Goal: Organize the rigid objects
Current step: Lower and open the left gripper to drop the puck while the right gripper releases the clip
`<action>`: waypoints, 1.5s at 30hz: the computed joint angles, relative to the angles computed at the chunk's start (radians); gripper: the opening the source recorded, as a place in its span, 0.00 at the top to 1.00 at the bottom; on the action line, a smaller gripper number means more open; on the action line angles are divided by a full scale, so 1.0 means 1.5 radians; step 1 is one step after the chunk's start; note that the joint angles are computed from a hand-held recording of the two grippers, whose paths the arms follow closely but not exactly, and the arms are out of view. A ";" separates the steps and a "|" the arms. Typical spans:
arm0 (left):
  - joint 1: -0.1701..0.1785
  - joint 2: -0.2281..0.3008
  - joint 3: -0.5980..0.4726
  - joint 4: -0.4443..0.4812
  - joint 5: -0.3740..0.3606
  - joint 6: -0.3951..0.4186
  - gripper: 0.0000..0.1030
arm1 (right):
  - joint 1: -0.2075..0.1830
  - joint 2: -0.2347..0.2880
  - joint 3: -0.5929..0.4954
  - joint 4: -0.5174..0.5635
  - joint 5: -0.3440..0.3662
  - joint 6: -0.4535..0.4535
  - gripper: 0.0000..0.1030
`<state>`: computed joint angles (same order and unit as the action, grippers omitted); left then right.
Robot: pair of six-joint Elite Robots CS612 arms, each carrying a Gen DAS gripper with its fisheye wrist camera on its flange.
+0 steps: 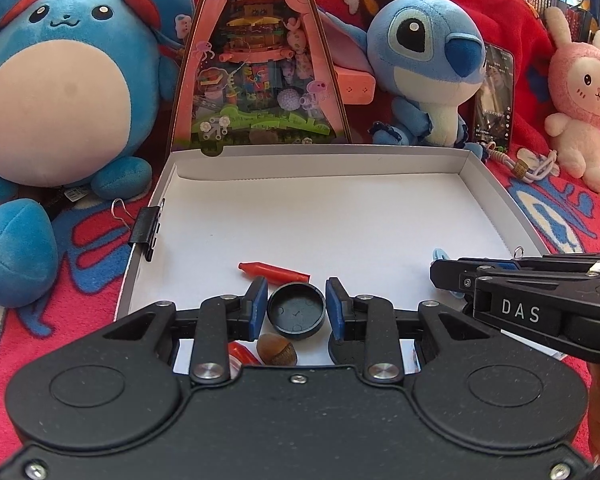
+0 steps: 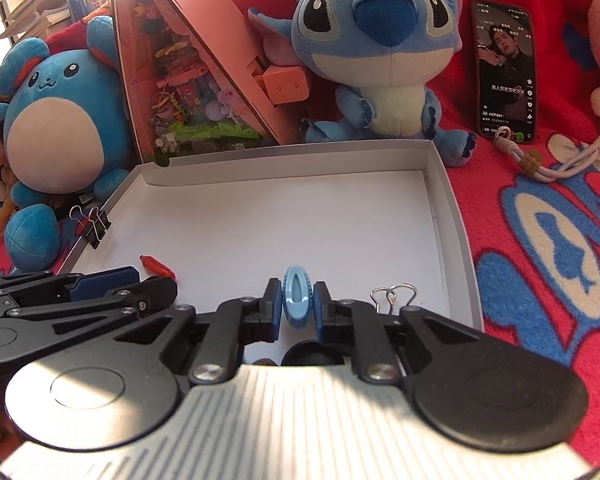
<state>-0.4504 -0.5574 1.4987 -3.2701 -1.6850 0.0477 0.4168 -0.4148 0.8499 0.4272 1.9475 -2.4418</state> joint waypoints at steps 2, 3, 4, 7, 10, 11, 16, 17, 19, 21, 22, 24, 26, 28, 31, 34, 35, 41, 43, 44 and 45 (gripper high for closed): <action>0.000 0.000 0.001 -0.004 0.001 0.002 0.71 | 0.000 -0.001 0.003 0.001 0.001 0.003 0.80; -0.001 0.000 0.002 -0.006 0.003 0.002 0.71 | 0.000 -0.001 0.004 0.000 0.001 0.005 0.80; -0.001 0.001 0.003 -0.009 0.004 0.003 0.71 | -0.001 -0.002 0.005 0.000 0.001 0.005 0.80; -0.002 0.001 0.004 -0.013 0.008 0.004 0.71 | 0.000 -0.003 0.007 0.000 0.001 0.002 0.80; -0.003 0.001 0.005 -0.015 0.013 0.005 0.70 | 0.001 -0.002 0.005 0.003 0.001 0.000 0.80; -0.004 0.001 0.005 -0.016 0.014 0.004 0.70 | 0.001 -0.001 0.004 0.004 0.001 0.000 0.80; -0.004 0.003 0.002 -0.005 0.012 -0.002 0.70 | 0.001 0.001 0.001 0.007 0.001 0.004 0.80; -0.004 0.003 0.002 -0.004 0.013 -0.003 0.70 | 0.001 0.001 0.001 0.007 0.001 0.004 0.80; -0.004 0.005 0.001 -0.004 0.015 -0.003 0.70 | 0.001 0.000 0.002 0.007 0.001 0.004 0.80; -0.004 0.006 0.002 -0.008 0.016 -0.002 0.70 | 0.001 0.000 0.002 0.007 0.001 0.004 0.80; -0.004 0.006 0.002 -0.009 0.017 -0.002 0.70 | 0.001 0.000 0.003 0.005 0.001 0.005 0.80; -0.004 0.006 0.002 -0.009 0.016 -0.004 0.70 | 0.001 -0.001 0.006 0.002 0.001 0.006 0.80; -0.004 0.006 0.002 -0.010 0.016 -0.007 0.70 | 0.001 -0.003 0.009 -0.001 0.001 0.006 0.80; -0.004 0.006 0.002 -0.011 0.016 -0.008 0.68 | 0.001 -0.003 0.010 -0.001 0.002 0.005 0.80; -0.004 0.006 0.004 -0.013 0.017 -0.009 0.65 | 0.001 -0.004 0.011 -0.003 0.001 0.005 0.79; -0.003 0.005 0.006 -0.015 0.014 -0.012 0.62 | 0.002 -0.006 0.014 -0.006 0.002 0.004 0.77; -0.003 0.004 0.007 -0.016 0.013 -0.012 0.61 | 0.002 -0.007 0.016 -0.007 0.004 0.002 0.76; -0.001 -0.003 0.020 -0.037 0.008 -0.017 0.51 | 0.007 -0.018 0.033 -0.026 0.020 -0.009 0.69; 0.000 -0.007 0.027 -0.050 0.008 -0.021 0.44 | 0.009 -0.027 0.048 -0.041 0.025 -0.007 0.59; 0.000 -0.010 0.033 -0.062 0.008 -0.022 0.41 | 0.010 -0.032 0.056 -0.049 0.030 -0.008 0.57; 0.001 -0.012 0.039 -0.075 0.005 -0.019 0.36 | 0.012 -0.036 0.064 -0.057 0.037 -0.009 0.56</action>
